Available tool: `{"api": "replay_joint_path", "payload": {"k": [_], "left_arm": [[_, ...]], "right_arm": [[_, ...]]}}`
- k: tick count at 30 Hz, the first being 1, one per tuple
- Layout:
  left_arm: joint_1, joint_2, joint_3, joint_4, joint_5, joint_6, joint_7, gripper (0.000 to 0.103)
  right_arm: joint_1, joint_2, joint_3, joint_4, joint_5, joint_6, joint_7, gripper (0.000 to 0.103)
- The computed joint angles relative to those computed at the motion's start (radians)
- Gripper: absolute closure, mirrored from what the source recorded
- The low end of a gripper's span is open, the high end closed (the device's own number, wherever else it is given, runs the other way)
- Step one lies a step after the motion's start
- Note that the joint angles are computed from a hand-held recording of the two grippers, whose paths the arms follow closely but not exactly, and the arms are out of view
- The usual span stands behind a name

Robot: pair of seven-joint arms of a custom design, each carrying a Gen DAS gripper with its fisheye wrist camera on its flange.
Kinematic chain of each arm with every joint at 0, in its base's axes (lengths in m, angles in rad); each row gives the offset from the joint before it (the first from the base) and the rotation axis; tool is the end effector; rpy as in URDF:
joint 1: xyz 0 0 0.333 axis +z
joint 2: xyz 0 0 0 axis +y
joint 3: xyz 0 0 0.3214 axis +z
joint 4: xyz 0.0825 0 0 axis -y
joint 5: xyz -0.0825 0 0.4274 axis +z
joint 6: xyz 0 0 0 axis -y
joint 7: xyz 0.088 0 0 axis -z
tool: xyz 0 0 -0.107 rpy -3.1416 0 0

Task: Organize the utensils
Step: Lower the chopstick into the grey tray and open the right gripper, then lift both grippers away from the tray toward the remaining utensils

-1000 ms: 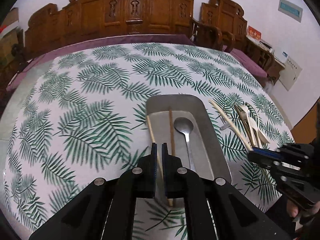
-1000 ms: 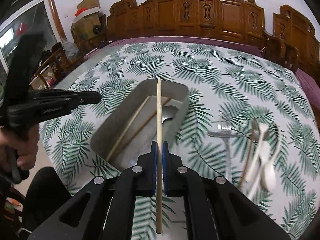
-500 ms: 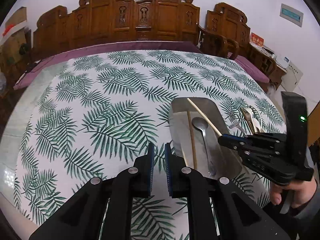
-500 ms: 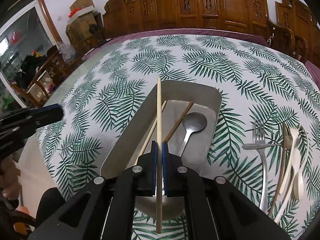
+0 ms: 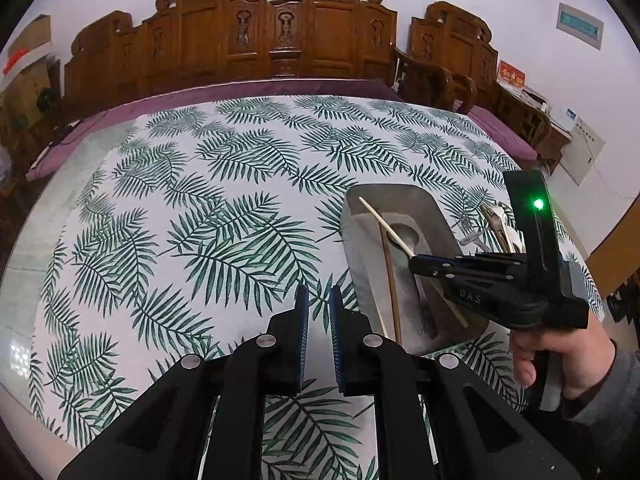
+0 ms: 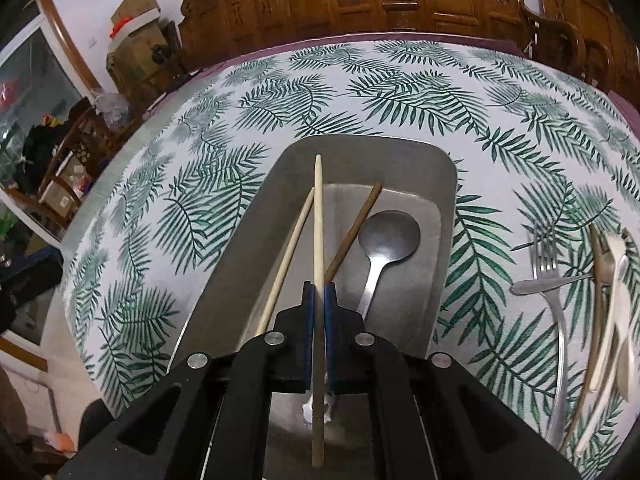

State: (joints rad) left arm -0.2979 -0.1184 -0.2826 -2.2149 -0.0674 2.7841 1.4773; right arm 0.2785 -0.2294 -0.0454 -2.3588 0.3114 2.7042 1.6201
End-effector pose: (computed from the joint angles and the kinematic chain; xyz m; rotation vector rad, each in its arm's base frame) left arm 0.4942 -0.3253 0.4891 -1.4560 2.3000 -0.8797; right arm 0.5325 0.1149 0.4646 -1.7449 1.8567 -0.2176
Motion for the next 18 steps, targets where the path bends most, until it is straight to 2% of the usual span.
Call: {"api": "replay_joint_path", "payload": {"k": [3, 10, 13, 18], "left_arm": [[-0.001, 0.003, -0.005, 0.004, 0.012, -0.005, -0.011, 0.094], [-0.013, 0.006, -0.014, 0.009, 0.023, -0.001, -0.027, 0.094], [-0.025, 0.01, -0.02, 0.014, 0.021, 0.005, -0.03, 0.093], [-0.048, 0.022, -0.031, 0.024, 0.019, 0.019, -0.032, 0.084]], "right_arm": [[0.018, -0.004, -0.015, -0.003, 0.057, 0.017, -0.044, 0.094], [0.023, -0.078, -0.033, -0.054, 0.072, 0.029, -0.099, 0.094], [0.013, -0.141, -0.041, -0.096, 0.035, 0.029, -0.112, 0.094], [-0.01, -0.265, -0.064, -0.181, -0.053, 0.016, -0.12, 0.094]]}}
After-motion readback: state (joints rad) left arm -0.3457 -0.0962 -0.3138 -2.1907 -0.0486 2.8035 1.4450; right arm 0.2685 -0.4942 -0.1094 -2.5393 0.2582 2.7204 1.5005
